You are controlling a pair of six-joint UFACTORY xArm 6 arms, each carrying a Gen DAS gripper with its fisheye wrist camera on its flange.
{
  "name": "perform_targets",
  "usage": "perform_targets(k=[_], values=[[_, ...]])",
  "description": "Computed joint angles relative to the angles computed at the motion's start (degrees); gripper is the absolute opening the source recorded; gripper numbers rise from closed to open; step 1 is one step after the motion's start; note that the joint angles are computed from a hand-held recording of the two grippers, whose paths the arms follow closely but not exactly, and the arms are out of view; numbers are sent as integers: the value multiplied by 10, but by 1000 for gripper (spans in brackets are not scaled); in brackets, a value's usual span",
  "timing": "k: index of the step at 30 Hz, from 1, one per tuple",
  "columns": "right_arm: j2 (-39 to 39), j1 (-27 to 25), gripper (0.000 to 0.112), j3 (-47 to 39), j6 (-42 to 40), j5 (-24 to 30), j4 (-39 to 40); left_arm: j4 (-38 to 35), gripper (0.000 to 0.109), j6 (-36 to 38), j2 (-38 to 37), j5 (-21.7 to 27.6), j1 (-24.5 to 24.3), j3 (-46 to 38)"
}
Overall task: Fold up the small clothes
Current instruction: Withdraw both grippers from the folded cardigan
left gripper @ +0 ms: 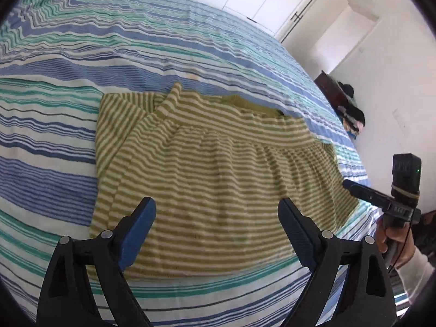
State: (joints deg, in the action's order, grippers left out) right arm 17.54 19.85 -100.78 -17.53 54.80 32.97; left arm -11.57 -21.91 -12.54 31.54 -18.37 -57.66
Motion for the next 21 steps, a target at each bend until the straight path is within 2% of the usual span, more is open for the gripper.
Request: perform_targets(k=[2, 3, 4, 6, 7, 8, 9, 10, 11, 16, 21], values=[[-22, 9, 62, 60, 36, -2, -55, 29, 89, -26, 15, 46, -3, -2], [-23, 7, 62, 78, 78, 3, -90, 44, 79, -45, 16, 62, -1, 0], [-29, 3, 57, 96, 117, 3, -109, 57, 76, -61, 8, 69, 0, 2], [-73, -4, 55, 153, 144, -41, -89, 45, 80, -65, -24, 62, -2, 13], [-100, -3, 60, 178, 143, -65, -75, 53, 88, -70, -46, 57, -7, 23], [-130, 1, 71, 205, 138, -91, -62, 83, 92, -91, -68, 55, -14, 33], [-160, 7, 78, 233, 136, -115, -55, 122, 96, -120, -92, 54, -23, 46], [-190, 14, 88, 262, 142, -138, -57, 159, 97, -152, -114, 56, -34, 59], [-216, 22, 91, 289, 155, -155, -69, 190, 98, -182, -134, 67, -45, 72], [-330, 69, 91, 433, 283, -195, -193, 307, 98, -341, -222, 139, -108, 167], [-407, 101, 91, 551, 385, -199, -301, 364, 98, -374, -253, 183, -151, 220]])
